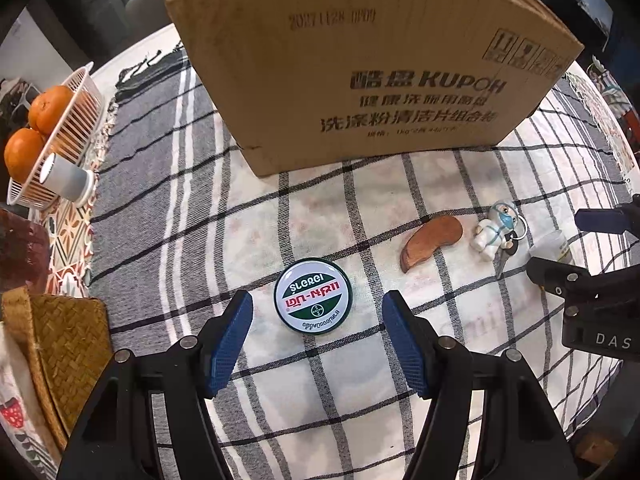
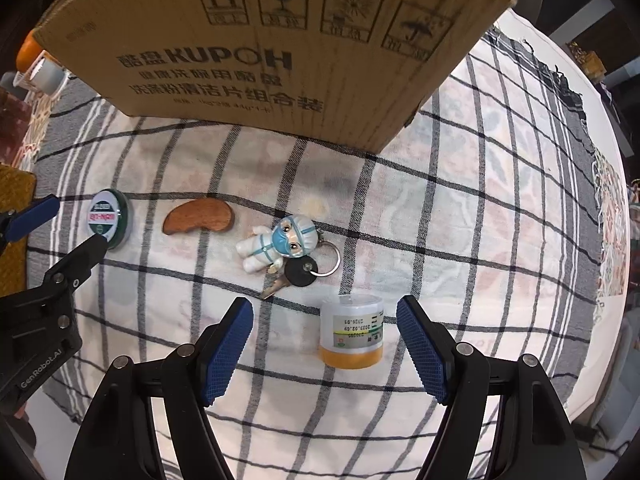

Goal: Organize rigid objects
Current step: 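Grasp the green-and-white round tin with the left tool while the right tool grasps the white jar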

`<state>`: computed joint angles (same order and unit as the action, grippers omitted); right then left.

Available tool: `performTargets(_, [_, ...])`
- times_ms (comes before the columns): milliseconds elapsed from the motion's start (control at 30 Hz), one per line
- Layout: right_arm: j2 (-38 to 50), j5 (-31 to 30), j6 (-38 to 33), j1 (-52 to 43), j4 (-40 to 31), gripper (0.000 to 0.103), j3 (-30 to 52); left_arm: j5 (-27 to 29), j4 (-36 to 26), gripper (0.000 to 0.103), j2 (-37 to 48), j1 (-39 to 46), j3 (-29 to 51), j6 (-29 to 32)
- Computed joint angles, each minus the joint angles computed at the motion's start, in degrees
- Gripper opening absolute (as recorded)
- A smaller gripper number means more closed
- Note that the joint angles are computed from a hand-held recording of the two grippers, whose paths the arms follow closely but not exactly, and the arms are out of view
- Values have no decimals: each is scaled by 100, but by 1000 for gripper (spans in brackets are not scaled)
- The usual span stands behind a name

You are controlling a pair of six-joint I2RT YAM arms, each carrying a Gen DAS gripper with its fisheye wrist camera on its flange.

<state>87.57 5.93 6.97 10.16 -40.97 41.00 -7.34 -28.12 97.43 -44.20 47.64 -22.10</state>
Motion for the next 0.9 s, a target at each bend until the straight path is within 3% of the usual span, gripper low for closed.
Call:
performTargets(400, [776, 213, 79, -5, 291, 64, 92, -55, 243, 66, 709, 87, 188, 190])
performTargets(667, [1296, 271, 218, 91, 385, 62, 380, -65, 332, 66, 1002, 102, 347, 213])
performTargets(900, [1766, 83, 89, -152, 885, 50, 281, 61, 391, 59, 1147, 174, 409, 179])
